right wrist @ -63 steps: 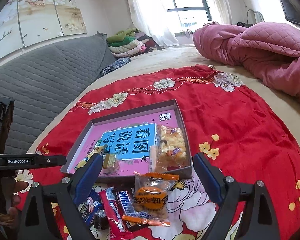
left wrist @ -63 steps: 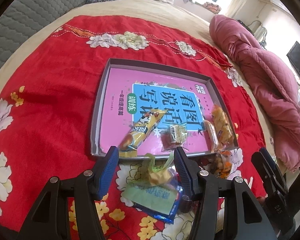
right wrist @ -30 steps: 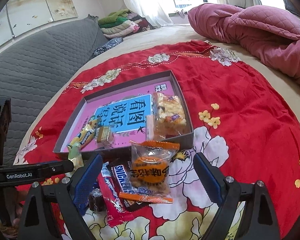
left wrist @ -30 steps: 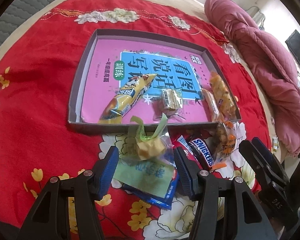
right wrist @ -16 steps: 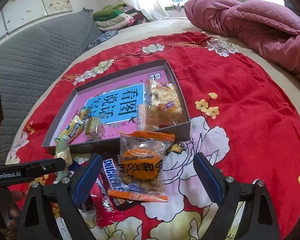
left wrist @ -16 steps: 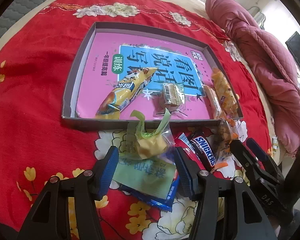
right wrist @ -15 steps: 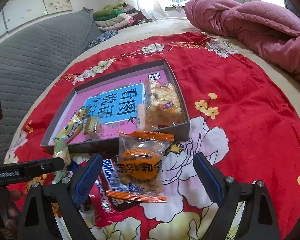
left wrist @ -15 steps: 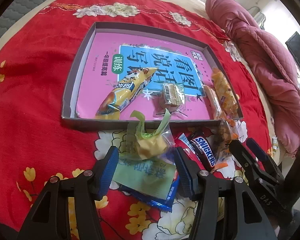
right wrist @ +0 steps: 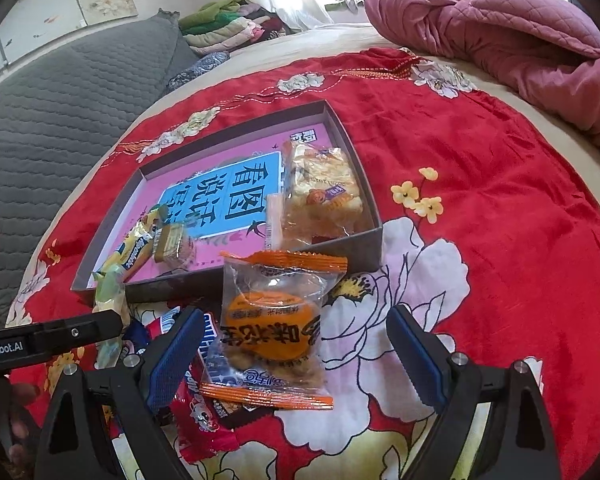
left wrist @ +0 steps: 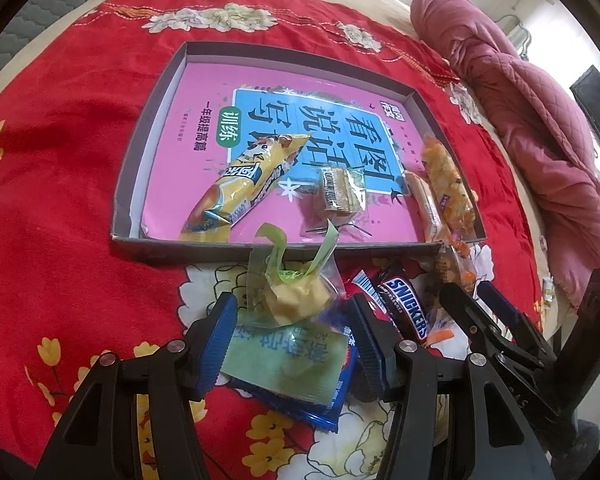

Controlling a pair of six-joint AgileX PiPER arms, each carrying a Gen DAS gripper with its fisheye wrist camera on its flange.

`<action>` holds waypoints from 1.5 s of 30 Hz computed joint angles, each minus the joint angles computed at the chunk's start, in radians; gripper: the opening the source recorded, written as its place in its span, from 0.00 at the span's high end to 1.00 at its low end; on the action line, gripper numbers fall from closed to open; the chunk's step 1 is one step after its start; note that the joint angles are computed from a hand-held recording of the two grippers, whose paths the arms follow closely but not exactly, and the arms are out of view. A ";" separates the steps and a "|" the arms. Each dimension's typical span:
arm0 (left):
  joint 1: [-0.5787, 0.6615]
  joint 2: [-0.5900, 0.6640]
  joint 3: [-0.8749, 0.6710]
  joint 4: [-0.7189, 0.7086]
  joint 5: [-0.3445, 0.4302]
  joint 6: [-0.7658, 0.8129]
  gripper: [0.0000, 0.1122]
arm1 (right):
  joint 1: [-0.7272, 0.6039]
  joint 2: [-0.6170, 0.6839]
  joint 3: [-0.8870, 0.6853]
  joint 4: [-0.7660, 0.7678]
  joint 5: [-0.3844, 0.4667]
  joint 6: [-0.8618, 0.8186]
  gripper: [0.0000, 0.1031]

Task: Organize snacks
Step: 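Close the right tool on the orange-wrapped bread packet while the left tool grasps the green-tied candy bag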

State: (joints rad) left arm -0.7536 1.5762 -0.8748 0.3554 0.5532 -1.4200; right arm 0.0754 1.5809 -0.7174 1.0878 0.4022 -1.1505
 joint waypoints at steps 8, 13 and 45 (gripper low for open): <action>0.003 0.025 -0.015 -0.011 0.000 0.009 0.47 | 0.007 0.022 -0.009 0.009 0.005 -0.014 0.11; 0.011 0.041 -0.018 -0.020 -0.005 0.018 0.47 | 0.019 0.032 -0.012 0.016 -0.005 -0.026 0.11; 0.050 0.071 0.018 -0.007 -0.112 -0.011 0.50 | 0.051 0.050 -0.006 0.103 -0.013 -0.178 0.46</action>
State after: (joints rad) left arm -0.7031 1.6470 -0.8570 0.3483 0.4415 -1.4311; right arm 0.1265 1.6307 -0.7234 1.1906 0.3891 -1.3286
